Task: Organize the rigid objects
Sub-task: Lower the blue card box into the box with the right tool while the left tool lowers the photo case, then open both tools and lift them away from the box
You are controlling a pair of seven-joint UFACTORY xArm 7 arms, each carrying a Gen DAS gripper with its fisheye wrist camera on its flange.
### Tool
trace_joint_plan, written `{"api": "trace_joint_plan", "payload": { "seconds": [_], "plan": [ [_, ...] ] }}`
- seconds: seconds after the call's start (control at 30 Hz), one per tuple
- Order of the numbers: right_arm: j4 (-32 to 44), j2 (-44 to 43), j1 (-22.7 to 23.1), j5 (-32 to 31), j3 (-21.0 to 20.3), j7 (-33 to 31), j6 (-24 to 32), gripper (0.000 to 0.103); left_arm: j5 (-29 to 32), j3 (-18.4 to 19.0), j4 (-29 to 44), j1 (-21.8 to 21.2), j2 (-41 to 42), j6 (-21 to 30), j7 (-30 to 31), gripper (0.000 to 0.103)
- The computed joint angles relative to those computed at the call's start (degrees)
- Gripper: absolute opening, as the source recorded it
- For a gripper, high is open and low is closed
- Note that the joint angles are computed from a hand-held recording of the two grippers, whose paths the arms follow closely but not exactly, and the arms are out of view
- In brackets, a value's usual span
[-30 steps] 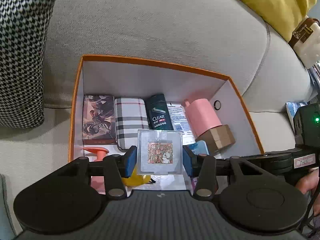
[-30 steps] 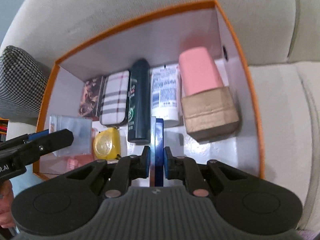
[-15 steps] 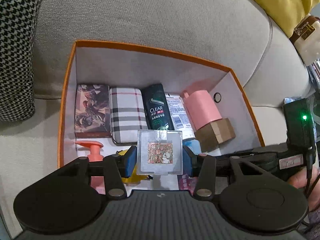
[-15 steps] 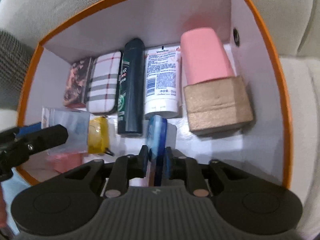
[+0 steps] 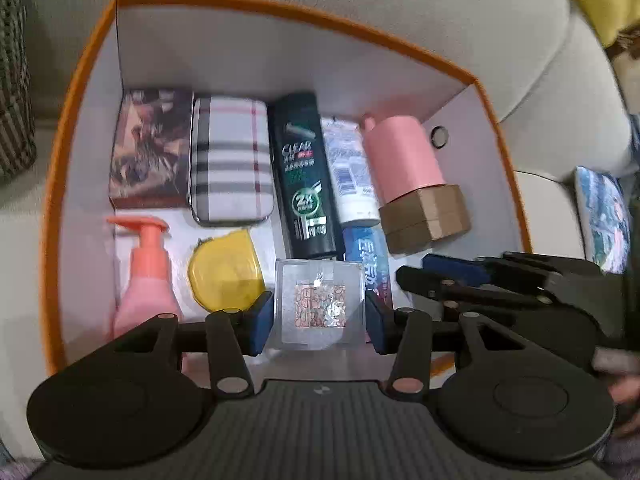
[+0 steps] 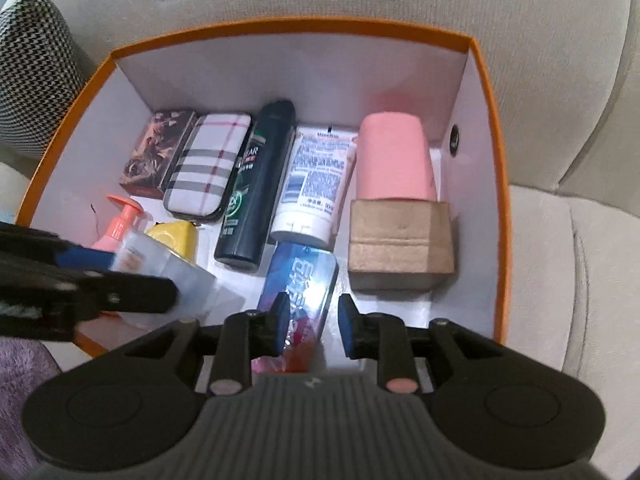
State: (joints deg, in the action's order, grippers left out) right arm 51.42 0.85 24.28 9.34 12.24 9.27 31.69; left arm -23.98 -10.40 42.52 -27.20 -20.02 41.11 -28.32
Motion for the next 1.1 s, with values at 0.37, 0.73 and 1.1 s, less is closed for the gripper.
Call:
{"api": "trace_joint_plan", "payload": {
  "seconds": [0.37, 0.73, 1.1],
  "plan": [
    [-3.51, -2.43, 0.19, 1.12, -0.18, -4.70, -5.61, 0.032, 3.60, -2.23, 5.41, 0.59, 8.05, 2.05, -6.63, 0.054],
    [-4.85, -3.68, 0.59, 3.52, -0.31, -6.92, -6.49, 0.036, 7.39, -2.80, 6.18, 0.30, 9.65, 1.86, -10.03, 0.058],
    [-6.55, -8.41, 0.76, 1.08, -0.35, -4.48, -6.64, 0.043, 11.90, -3.69, 2.67, 0.94, 0.33, -0.39, -13.10, 0.067]
  ]
}}
